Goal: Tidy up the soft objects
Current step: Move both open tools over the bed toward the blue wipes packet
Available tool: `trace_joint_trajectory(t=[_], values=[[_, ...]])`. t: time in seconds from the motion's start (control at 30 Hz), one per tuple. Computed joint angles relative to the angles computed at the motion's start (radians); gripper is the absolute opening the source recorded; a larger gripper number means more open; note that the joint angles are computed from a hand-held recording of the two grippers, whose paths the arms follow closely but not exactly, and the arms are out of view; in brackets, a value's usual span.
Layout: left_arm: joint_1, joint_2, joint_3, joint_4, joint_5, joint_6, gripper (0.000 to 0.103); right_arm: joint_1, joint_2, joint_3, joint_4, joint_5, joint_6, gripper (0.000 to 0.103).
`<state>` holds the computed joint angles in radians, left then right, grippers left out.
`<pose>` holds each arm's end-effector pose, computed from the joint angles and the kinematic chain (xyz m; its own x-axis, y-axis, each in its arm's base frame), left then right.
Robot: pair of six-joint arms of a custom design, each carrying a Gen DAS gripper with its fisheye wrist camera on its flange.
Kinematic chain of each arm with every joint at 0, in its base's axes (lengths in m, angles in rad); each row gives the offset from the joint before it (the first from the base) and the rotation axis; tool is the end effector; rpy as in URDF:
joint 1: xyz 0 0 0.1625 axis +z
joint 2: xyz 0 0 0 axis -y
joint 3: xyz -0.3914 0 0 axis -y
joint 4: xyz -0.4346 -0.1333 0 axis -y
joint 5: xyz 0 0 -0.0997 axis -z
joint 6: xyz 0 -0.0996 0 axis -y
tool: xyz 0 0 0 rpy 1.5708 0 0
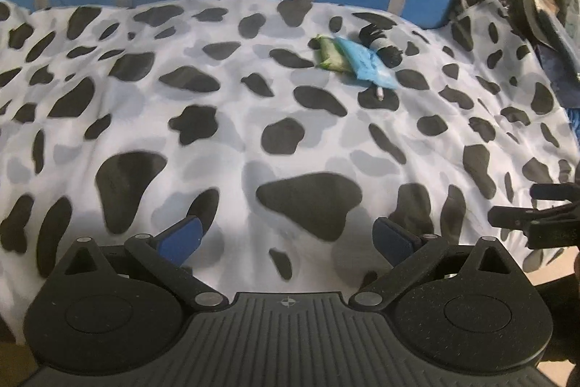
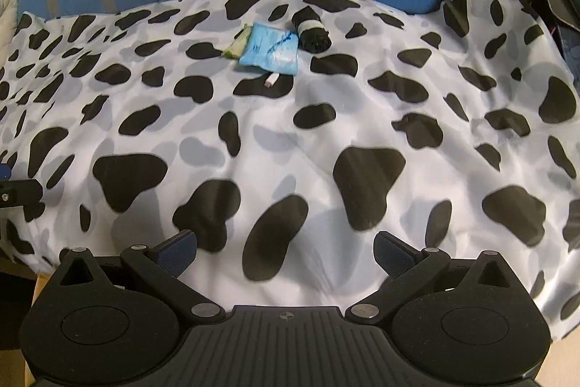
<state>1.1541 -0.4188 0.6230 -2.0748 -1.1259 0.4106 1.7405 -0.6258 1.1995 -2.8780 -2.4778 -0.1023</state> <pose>-0.2052 -0.8988 0.1771 -0.6496 0.5771 -0.4949 0.7046 0.7016 -0.1067 0.1887 -0.7767 0.1770 -0.6799 0.3387 0.6504 -0.1959 0.7708 -0.6062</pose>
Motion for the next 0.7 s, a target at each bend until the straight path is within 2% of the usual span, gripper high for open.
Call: trace_joint_trajectory(t=[0.2,0.33,0.57,0.7], values=[[-0.001,0.074,-0.089,-0.033,0.000,0.096,0.103,-0.017,0.036,-0.068,-0.030,0.031,-0.052,0.103],[0.002,0.150,-0.211,0.016,0.000,0.090,0.103,-0.029,0.069,-0.128,-0.046,0.048,-0.101,0.103],[-0.002,0.169,-0.204,-0.081,-0.028,0.227,0.103,-0.051,0.124,-0.234,-0.042,0.087,-0.158,0.103],[-0.002,0.245,-0.344,0.016,-0.040,0.202,0.103,-0.064,0.155,-0.295,-0.026,0.112,-0.179,0.103]])
